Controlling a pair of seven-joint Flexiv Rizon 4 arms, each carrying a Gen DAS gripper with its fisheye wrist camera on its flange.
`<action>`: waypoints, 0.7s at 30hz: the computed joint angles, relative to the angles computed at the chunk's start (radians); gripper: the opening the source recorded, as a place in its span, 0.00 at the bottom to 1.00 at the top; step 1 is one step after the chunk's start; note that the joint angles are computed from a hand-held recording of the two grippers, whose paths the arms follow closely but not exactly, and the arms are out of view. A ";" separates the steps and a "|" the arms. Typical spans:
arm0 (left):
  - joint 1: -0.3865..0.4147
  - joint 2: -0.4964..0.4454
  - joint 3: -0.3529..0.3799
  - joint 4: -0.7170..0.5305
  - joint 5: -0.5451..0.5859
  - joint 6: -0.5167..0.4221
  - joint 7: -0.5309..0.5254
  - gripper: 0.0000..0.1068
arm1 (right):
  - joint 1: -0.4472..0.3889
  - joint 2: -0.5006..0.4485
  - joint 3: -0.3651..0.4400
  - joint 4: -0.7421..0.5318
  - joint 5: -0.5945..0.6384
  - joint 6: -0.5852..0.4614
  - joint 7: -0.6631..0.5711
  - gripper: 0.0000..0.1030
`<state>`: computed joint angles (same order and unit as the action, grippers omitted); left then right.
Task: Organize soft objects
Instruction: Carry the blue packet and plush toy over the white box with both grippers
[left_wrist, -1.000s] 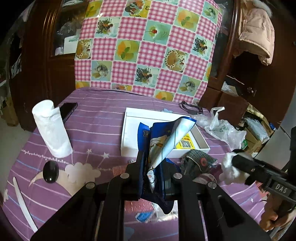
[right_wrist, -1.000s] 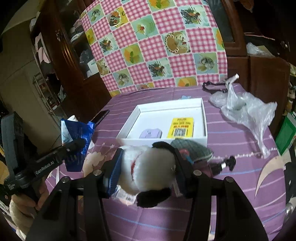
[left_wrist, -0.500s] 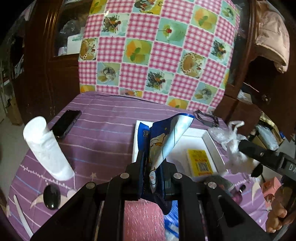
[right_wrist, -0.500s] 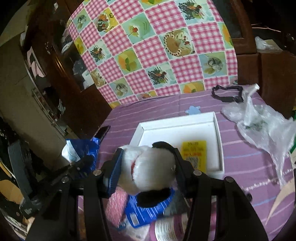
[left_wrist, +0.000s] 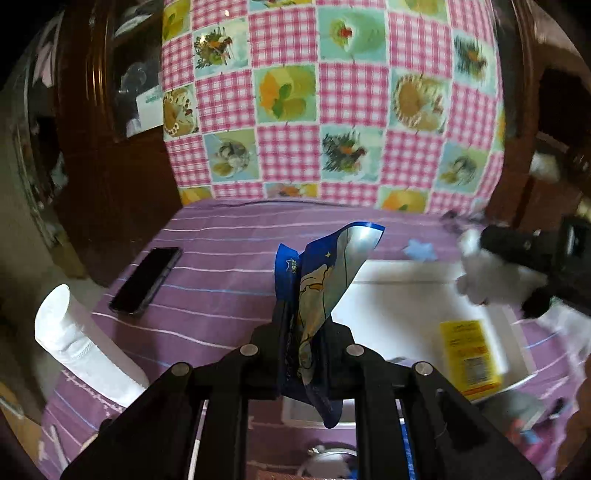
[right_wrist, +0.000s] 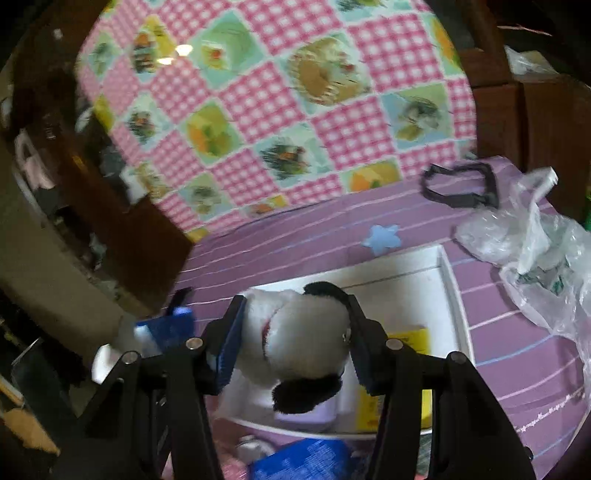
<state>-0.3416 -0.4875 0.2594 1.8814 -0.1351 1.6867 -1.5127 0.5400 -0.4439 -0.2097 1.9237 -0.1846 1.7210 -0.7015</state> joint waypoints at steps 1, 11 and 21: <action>-0.036 -0.016 0.034 -0.006 -0.034 -0.013 0.017 0.12 | -0.022 -0.016 0.022 -0.011 0.001 -0.010 0.000 0.52; 0.410 -0.013 -0.490 0.048 -0.032 -0.086 0.111 0.12 | -0.202 -0.101 0.223 -0.086 -0.049 -0.120 -0.089 0.52; 0.436 -0.076 -0.547 0.020 -0.144 -0.168 0.203 0.13 | -0.233 -0.112 0.285 -0.132 -0.053 -0.293 -0.151 0.52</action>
